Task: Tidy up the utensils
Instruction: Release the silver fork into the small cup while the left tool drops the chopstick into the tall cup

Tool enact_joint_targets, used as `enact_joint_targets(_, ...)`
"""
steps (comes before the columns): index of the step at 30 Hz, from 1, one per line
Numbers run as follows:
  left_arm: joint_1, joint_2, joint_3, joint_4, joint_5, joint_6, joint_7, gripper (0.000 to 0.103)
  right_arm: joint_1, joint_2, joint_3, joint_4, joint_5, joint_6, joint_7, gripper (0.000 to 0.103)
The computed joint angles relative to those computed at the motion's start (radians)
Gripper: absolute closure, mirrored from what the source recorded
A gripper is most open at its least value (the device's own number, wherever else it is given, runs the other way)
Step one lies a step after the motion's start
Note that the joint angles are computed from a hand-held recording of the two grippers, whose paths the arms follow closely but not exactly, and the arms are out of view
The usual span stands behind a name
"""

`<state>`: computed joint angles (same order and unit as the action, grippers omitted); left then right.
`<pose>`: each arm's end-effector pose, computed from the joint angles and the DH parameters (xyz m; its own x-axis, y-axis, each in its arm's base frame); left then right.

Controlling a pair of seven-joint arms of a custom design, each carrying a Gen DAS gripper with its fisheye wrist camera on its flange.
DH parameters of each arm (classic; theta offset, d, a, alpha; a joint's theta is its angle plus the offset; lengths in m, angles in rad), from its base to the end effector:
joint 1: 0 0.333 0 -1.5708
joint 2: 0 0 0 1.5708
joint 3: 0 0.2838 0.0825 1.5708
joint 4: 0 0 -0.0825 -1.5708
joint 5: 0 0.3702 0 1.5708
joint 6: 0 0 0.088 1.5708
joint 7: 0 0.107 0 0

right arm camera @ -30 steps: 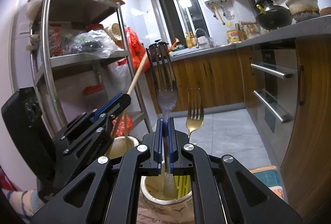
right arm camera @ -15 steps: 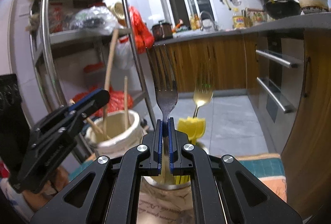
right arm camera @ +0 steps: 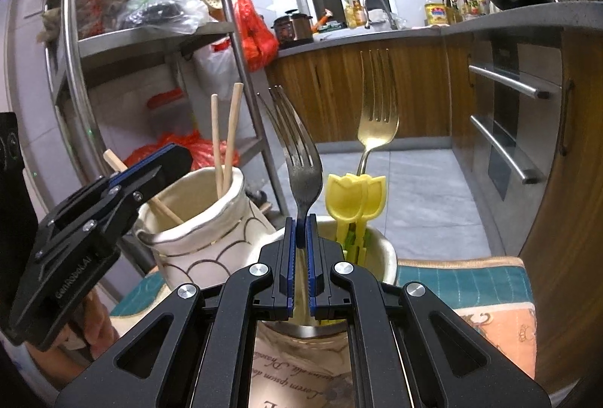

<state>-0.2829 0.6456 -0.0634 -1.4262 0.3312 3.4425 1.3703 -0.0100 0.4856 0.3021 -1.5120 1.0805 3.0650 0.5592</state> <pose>0.6698 -0.2666 0.4661 -0.4364 -0.8980 -0.0557 -0.1636 0.1402 -0.9765 0.6924 0.0922 0.4565 0.2799 -0.9327 -0.2274 -0.4674 0.0745 -0.8809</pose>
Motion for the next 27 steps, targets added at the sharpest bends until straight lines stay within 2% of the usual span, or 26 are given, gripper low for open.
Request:
enact_joint_targets(1,-0.003,-0.006,0.004,-0.006,-0.004,-0.001,-0.001,0.096,0.002,-0.003,-0.001,-0.003,-0.002,0.005,0.001,0.095)
enact_joint_targets(5,0.004,-0.039,-0.003,-0.048,-0.003,-0.001,-0.007,0.096,-0.019,-0.037,0.031,-0.039,0.047,0.037,-0.049,0.078)
enact_joint_targets(7,0.019,-0.067,-0.016,-0.086,0.006,0.008,-0.012,0.095,-0.038,-0.067,0.063,-0.071,0.119,0.074,-0.123,0.074)
enact_joint_targets(9,0.026,-0.092,-0.022,-0.118,0.009,0.011,-0.017,0.095,-0.072,-0.103,0.110,-0.103,0.251,0.116,-0.250,0.070)
enact_joint_targets(11,0.040,-0.134,-0.034,-0.174,0.016,0.016,-0.025,0.092,-0.085,-0.136,0.122,-0.130,0.354,0.129,-0.337,0.070)
enact_joint_targets(13,0.030,-0.177,-0.019,-0.232,0.005,0.023,-0.026,0.080,-0.080,-0.174,0.110,-0.167,0.415,0.135,-0.372,0.065)
enact_joint_targets(14,0.034,-0.194,-0.023,-0.256,0.004,0.025,-0.028,0.070,-0.074,-0.195,0.100,-0.190,0.434,0.137,-0.378,0.061)
enact_joint_targets(16,0.047,-0.246,-0.034,-0.328,0.007,0.030,-0.036,0.057,-0.061,-0.232,0.080,-0.231,0.470,0.135,-0.387,0.048)
enact_joint_targets(18,0.044,-0.286,-0.031,-0.384,-0.001,0.028,-0.033,0.044,-0.047,-0.273,0.057,-0.279,0.500,0.132,-0.383,0.024)
enact_joint_targets(19,0.060,-0.312,-0.045,-0.421,0.009,0.028,-0.039,0.040,-0.039,-0.286,0.045,-0.294,0.506,0.129,-0.377,0.020)
enact_joint_targets(20,0.059,-0.327,-0.042,-0.444,0.004,0.034,-0.036,0.031,-0.030,-0.300,0.033,-0.312,0.517,0.126,-0.376,0.016)
enact_joint_targets(21,0.046,-0.346,-0.029,-0.475,-0.014,0.044,-0.026,0.021,-0.019,-0.319,0.020,-0.341,0.499,0.127,-0.345,0.011)
enact_joint_targets(23,0.043,-0.378,-0.024,-0.534,-0.041,0.069,-0.016,0.012,0.014,-0.342,-0.009,-0.392,0.410,0.136,-0.240,0.009)
enact_joint_targets(25,0.069,-0.406,-0.044,-0.584,-0.042,0.075,-0.032,0.008,0.060,-0.358,-0.050,-0.444,0.283,0.152,-0.108,0.008)
enact_joint_targets(26,0.079,-0.415,-0.052,-0.599,-0.040,0.071,-0.039,0.006,0.094,-0.367,-0.083,-0.479,0.186,0.160,-0.010,0.007)
enact_joint_targets(27,0.089,-0.424,-0.058,-0.617,-0.038,0.067,-0.047,0.006,0.157,-0.374,-0.150,-0.525,0.020,0.168,0.153,0.007)
